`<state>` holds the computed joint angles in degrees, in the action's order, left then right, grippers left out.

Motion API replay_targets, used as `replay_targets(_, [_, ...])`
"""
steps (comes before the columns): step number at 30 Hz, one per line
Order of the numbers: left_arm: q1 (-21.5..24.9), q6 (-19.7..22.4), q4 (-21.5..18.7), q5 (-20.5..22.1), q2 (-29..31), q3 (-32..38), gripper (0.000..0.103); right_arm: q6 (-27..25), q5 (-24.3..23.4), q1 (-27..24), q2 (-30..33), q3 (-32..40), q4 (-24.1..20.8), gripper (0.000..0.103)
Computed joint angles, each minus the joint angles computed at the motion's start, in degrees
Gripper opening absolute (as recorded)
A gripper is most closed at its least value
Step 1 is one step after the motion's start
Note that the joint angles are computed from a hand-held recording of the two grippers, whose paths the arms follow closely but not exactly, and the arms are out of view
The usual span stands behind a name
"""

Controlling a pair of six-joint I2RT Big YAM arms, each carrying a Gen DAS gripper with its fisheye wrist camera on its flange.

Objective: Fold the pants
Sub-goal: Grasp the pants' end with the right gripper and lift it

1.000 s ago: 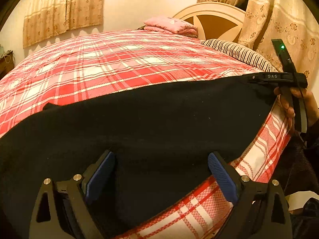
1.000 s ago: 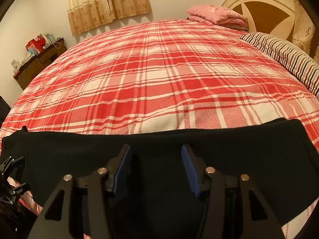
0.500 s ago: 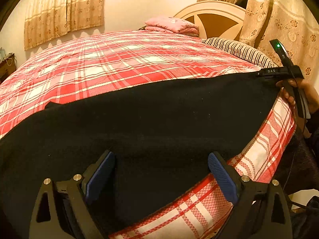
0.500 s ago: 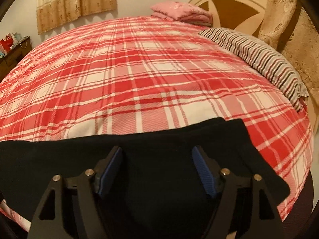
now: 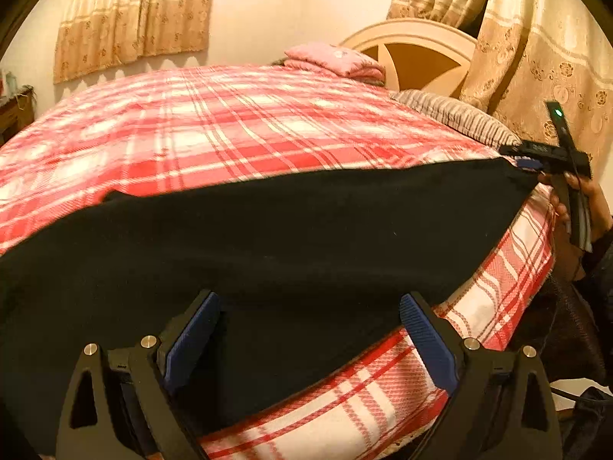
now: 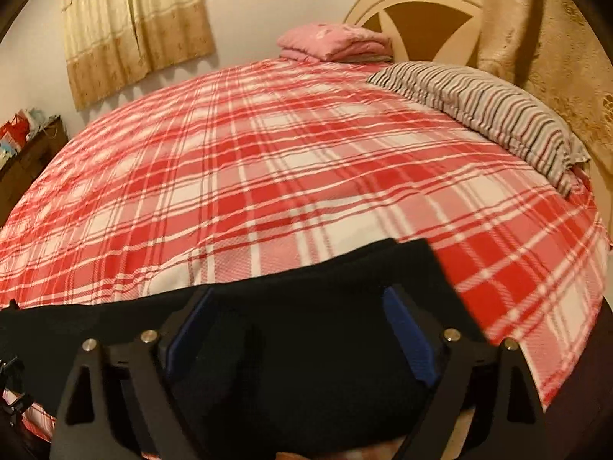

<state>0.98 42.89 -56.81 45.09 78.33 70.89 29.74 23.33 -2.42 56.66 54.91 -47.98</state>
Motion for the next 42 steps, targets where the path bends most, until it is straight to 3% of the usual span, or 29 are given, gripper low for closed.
replay_targets(6, [1.0,-0.9,4.9,-1.7,-0.8,-1.2,0.096,4.1,1.2,-0.8,-7.5,-3.9,-1.3,0.088])
replay_targets(10, [1.2,-2.2,3.0,-1.8,1.4,-0.3,0.096,9.3,-4.4,-5.0,-15.2,-8.4,-2.0,0.075])
replay_targets(14, [0.9,-2.2,4.6,-2.8,0.7,-1.4,0.096,10.8,-12.0,-11.0,-20.0,-12.3,-0.3,0.064])
replay_targets(18, [1.1,-2.5,4.9,-2.7,0.6,-1.7,0.096,11.1,-17.4,-12.9,-20.6,-13.0,2.6,0.063])
replay_targets(24, [1.0,-2.7,5.8,-2.7,0.4,-2.1,0.096,10.7,-19.8,-13.1,-19.9,-14.3,7.1,0.061])
replay_targets(30, [1.1,-2.8,5.4,-2.3,0.5,-2.0,0.096,9.6,-18.9,-14.1,-18.4,-15.0,10.2,0.040])
replay_targets(31, [1.1,-2.9,5.4,-2.4,0.5,-2.0,0.096,9.4,-19.1,-14.2,-18.6,-15.2,10.4,0.033])
replay_targets(32, [1.1,-2.9,5.5,-2.4,0.5,-2.0,0.096,9.3,-20.1,-14.8,-19.0,-15.6,10.8,0.024])
replay_targets(35, [1.1,-2.9,5.1,-2.3,0.5,-1.8,0.096,10.4,-24.7,-16.7,-20.4,-17.1,12.9,0.018])
replay_targets(42, [1.7,-2.8,3.4,-1.4,0.8,-0.7,0.096,9.2,-18.6,-11.6,-21.4,-15.8,14.0,0.015])
